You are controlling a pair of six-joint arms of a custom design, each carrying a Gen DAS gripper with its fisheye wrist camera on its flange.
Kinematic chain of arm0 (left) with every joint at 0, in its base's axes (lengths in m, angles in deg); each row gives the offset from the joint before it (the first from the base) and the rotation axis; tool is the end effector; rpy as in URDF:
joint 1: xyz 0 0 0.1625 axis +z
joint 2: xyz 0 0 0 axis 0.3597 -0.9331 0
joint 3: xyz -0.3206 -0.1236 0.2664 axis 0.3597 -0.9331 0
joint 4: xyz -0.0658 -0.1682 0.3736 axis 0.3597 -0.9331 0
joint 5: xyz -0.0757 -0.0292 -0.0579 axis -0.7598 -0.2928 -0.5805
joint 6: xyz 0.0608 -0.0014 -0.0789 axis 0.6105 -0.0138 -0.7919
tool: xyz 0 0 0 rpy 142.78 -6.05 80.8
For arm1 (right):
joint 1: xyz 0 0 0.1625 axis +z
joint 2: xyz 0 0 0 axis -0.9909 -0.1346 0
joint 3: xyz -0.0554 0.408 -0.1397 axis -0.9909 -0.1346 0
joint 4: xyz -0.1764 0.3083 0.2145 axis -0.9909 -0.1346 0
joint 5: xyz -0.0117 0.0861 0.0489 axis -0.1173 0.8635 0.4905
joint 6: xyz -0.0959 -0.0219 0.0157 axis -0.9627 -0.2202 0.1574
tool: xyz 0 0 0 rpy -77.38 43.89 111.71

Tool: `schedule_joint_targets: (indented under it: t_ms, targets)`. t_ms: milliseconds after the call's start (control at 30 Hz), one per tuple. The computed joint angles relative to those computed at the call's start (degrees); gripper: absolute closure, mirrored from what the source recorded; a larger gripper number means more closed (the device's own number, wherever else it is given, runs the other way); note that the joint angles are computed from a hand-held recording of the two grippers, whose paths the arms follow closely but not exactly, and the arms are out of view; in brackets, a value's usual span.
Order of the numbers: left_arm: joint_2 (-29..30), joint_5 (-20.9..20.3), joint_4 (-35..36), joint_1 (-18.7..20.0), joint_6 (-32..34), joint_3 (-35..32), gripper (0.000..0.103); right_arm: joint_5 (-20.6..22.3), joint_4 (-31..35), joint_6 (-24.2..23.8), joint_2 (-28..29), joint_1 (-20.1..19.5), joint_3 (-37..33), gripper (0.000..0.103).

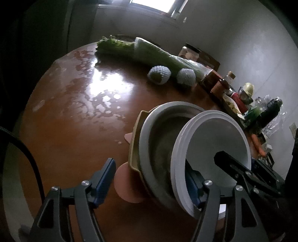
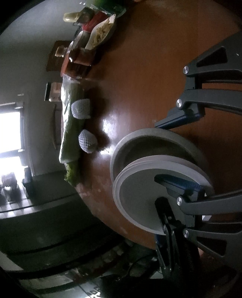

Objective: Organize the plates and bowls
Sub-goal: 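Lower the stack onto the table with the left gripper while the right gripper withdraws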

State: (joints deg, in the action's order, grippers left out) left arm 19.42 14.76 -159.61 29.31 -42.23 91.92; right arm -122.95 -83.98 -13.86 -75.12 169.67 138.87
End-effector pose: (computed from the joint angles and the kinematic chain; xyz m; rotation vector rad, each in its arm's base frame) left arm -0.3920 -0.7567 -0.0136 0.5272 2.6930 -0.5858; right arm 0.0627 -0.7170 0.3405 0.3406 -2.3677 0.9267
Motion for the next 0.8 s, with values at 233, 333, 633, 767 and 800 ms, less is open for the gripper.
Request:
schedule_joint_targets:
  t_ms: [233,333,633,767,800]
  targets:
    - [4.28,2.81,3.00,-1.65,3.33,-5.85,0.034,0.26,-1.33,0.64,-0.93,-1.41,0.46,0.052]
    - [6.40,3.98,4.22,-2.21,4.26,-8.89,0.034,0.89,-1.52,1.03,-1.29,-2.33,0.24,0.052]
    - [13.40,5.56,10.31,-3.17,5.38,-20.72,0.034,2.81,-2.94,1.28,-1.76,-4.66,-1.29,0.051]
    - [16.66,6.16,12.97,-3.51,5.77,-26.44,0.034,4.40,-2.70,2.15,-1.93,-5.85,-2.10,0.050]
    - [17.40,6.35,13.66,-3.59,5.85,-27.81,0.034,4.78,-2.53,2.48,-2.00,-6.11,-2.28,0.049]
